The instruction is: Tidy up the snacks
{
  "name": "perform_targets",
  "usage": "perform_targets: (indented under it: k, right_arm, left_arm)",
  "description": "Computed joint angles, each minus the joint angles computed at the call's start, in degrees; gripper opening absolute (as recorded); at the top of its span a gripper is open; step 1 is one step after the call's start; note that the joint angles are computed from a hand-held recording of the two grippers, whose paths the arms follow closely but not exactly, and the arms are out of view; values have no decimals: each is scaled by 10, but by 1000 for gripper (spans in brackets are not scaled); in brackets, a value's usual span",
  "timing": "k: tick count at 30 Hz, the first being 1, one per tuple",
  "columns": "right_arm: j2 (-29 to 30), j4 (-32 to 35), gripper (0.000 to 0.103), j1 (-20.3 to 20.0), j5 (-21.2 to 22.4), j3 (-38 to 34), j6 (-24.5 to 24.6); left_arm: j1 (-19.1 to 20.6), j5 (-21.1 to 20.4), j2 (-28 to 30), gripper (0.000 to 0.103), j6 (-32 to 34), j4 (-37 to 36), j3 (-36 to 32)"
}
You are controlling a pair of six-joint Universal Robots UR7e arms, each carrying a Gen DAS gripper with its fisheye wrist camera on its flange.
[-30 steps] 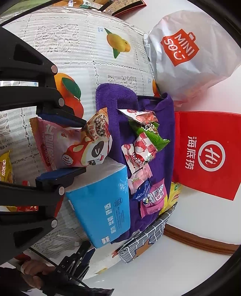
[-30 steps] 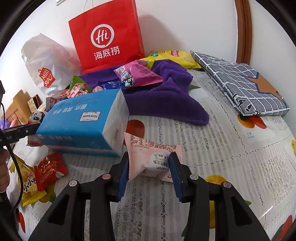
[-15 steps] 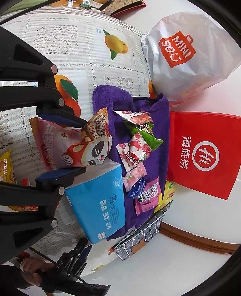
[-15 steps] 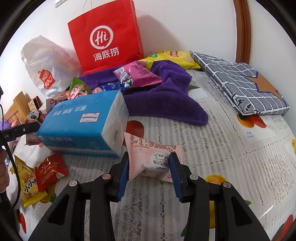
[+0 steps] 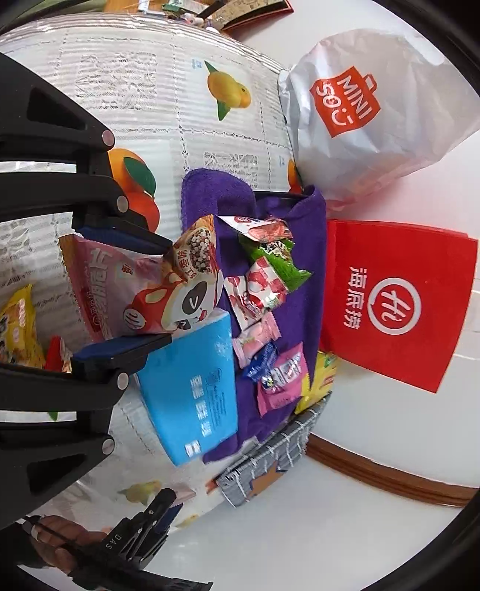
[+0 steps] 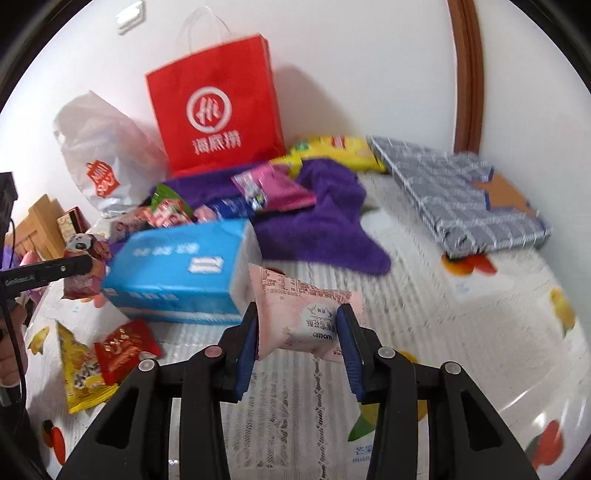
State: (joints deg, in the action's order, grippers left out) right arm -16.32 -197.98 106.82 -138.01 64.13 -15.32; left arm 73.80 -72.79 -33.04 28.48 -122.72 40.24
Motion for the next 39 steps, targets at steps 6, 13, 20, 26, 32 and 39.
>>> perform_targets:
  k: [6,13,20,26,32,39]
  right_arm:
    - [-6,39,19,9,0,-11,-5]
    - [-26,45,27,-6,27,33,33]
    - [-49,63,57,-24,63,75,80]
    - [-34,145,58,-35,80,41,118]
    - [-18,169,63,-39,101,7,134]
    - [53,180,53,-16,-19,-90,18]
  left_arm:
    - [-13,6,-32,40,-6,-26,44]
    - [-16,26,-50,40,-26,-33,65]
    - [-21,24,-59,40,-34,-31,81]
    - [-25,27,-63,40,-38,-26,93]
    - [-25,37,-69,40,-34,-34,107]
    - [-22,36,-68,40,-40,-32,104]
